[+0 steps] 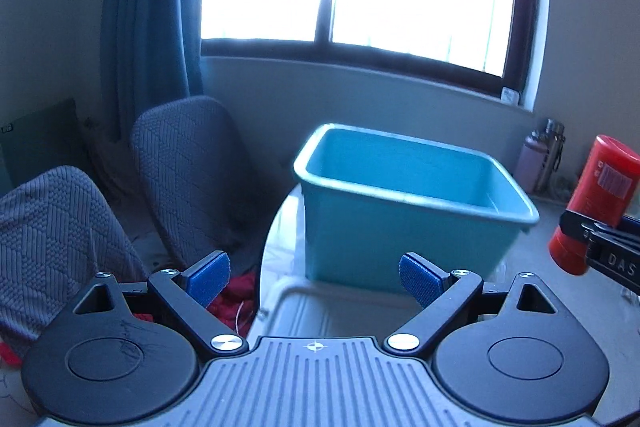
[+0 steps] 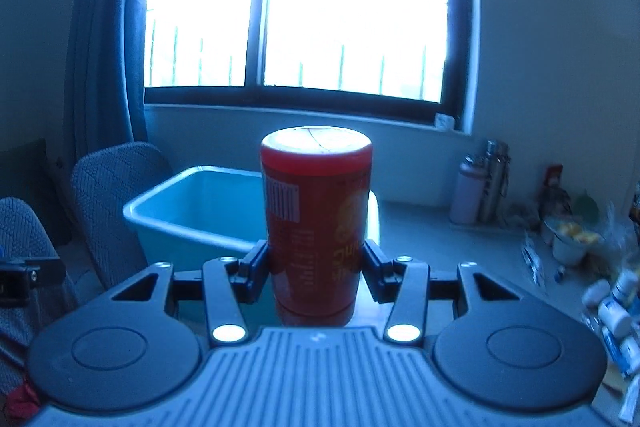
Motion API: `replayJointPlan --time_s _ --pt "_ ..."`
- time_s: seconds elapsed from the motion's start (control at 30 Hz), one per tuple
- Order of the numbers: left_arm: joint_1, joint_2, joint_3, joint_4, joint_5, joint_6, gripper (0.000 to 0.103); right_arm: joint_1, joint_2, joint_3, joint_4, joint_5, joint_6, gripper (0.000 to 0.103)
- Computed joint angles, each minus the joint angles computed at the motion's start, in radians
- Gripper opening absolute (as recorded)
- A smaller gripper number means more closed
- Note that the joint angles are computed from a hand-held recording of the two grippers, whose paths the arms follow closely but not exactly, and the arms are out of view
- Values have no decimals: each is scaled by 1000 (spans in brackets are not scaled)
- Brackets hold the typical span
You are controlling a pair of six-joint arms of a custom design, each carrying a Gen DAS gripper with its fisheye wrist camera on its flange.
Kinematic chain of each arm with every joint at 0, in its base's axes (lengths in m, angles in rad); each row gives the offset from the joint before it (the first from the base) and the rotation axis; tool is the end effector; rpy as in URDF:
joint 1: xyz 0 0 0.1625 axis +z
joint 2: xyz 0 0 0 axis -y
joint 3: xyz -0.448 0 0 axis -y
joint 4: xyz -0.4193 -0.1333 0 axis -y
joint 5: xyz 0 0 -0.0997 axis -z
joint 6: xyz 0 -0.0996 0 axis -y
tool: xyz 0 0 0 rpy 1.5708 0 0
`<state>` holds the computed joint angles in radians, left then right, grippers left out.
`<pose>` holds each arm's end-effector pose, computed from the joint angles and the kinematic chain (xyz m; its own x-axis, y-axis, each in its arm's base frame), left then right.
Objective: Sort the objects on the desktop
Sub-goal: 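Lift and carry red canister with right gripper over teal bin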
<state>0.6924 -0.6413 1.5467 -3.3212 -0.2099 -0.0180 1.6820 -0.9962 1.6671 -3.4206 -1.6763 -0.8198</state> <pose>-0.3912 -0.6242 0.1615 -0.7052 -0.3142 -0.6356 0.4983 0.4181 -0.7595 0.1999 -0.6836 0.3322 -0.6508 -0.2868 0.7030 -0.7593 0.2490 -0.6012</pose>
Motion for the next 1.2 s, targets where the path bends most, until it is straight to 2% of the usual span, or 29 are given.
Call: replayJointPlan --time_s 0.2,0.37,0.77,1.2 --pt "43 19 -103 -48 -15 141 94 38 100 -141 50 -13 -4 49" --pt "83 36 -186 -34 -42 209 94 55 182 -255 91 -30 2 49" --pt "158 92 -375 127 -118 200 94 64 327 -487 205 -76 5 49" --pt "204 137 -489 235 -170 184 94 57 419 -636 316 -148 27 49"
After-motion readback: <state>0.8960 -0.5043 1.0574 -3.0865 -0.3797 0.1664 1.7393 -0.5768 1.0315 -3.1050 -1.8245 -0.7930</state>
